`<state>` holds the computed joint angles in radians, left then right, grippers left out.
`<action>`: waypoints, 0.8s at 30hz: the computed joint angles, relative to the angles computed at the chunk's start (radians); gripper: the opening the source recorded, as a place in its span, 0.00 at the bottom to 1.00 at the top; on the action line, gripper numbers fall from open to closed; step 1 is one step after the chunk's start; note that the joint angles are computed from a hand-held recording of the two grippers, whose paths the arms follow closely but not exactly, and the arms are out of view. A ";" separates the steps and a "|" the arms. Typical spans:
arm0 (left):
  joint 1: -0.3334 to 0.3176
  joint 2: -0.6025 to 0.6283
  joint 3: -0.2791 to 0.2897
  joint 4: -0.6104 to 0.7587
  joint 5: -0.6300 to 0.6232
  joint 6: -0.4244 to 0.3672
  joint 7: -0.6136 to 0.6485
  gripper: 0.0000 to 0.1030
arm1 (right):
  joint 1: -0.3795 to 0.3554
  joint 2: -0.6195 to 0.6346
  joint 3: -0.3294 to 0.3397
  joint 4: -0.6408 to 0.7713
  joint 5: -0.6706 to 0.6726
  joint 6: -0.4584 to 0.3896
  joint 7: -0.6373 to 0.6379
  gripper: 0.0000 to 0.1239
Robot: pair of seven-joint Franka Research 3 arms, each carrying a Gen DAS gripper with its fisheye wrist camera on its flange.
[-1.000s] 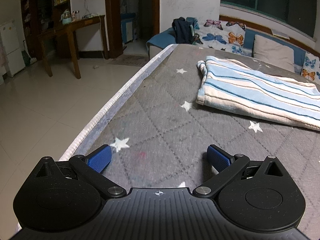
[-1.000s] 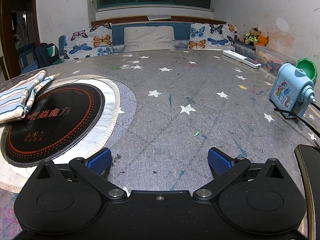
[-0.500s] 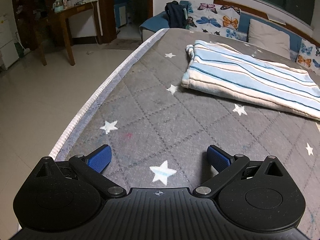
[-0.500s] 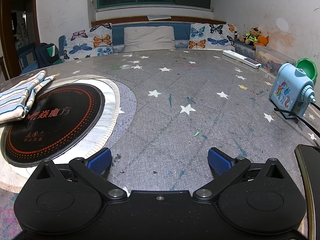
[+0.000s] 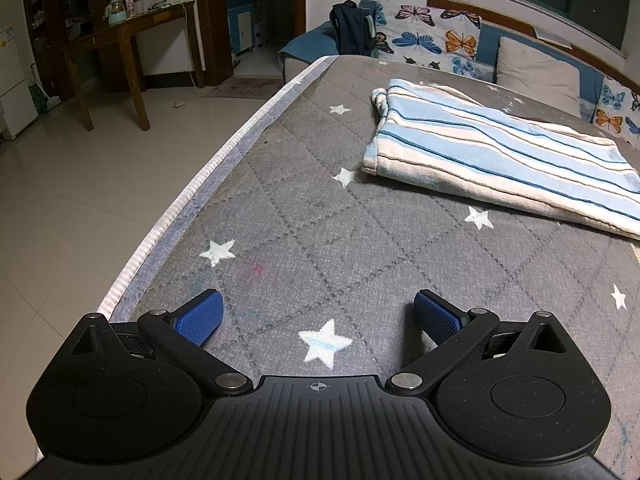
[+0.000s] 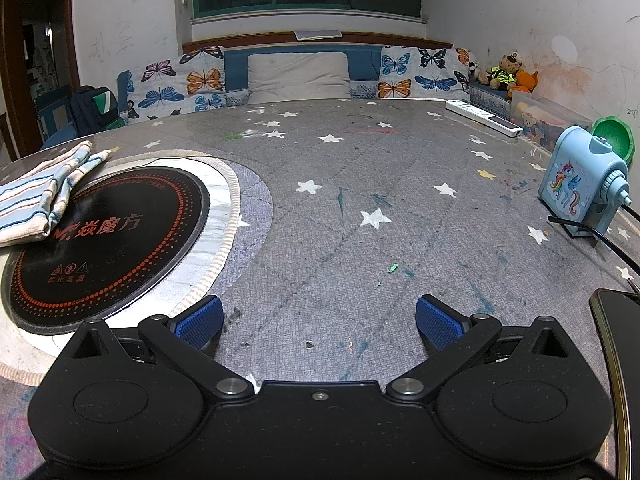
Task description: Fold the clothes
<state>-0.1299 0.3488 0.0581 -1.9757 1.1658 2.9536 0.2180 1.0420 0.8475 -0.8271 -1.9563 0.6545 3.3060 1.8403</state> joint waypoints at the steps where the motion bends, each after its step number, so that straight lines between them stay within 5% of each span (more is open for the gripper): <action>1: 0.000 -0.002 -0.001 -0.001 -0.002 -0.001 0.002 1.00 | 0.000 0.001 -0.001 0.000 0.000 0.000 0.000 0.83; 24: -0.006 0.013 0.008 0.010 -0.013 0.001 0.009 1.00 | 0.000 0.001 0.000 0.001 0.002 0.000 -0.002 0.83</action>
<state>-0.1357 0.3615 0.0660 -1.9654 1.1525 2.9542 0.2272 1.0419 0.8482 -0.8268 -1.9554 0.6565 3.3059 1.8385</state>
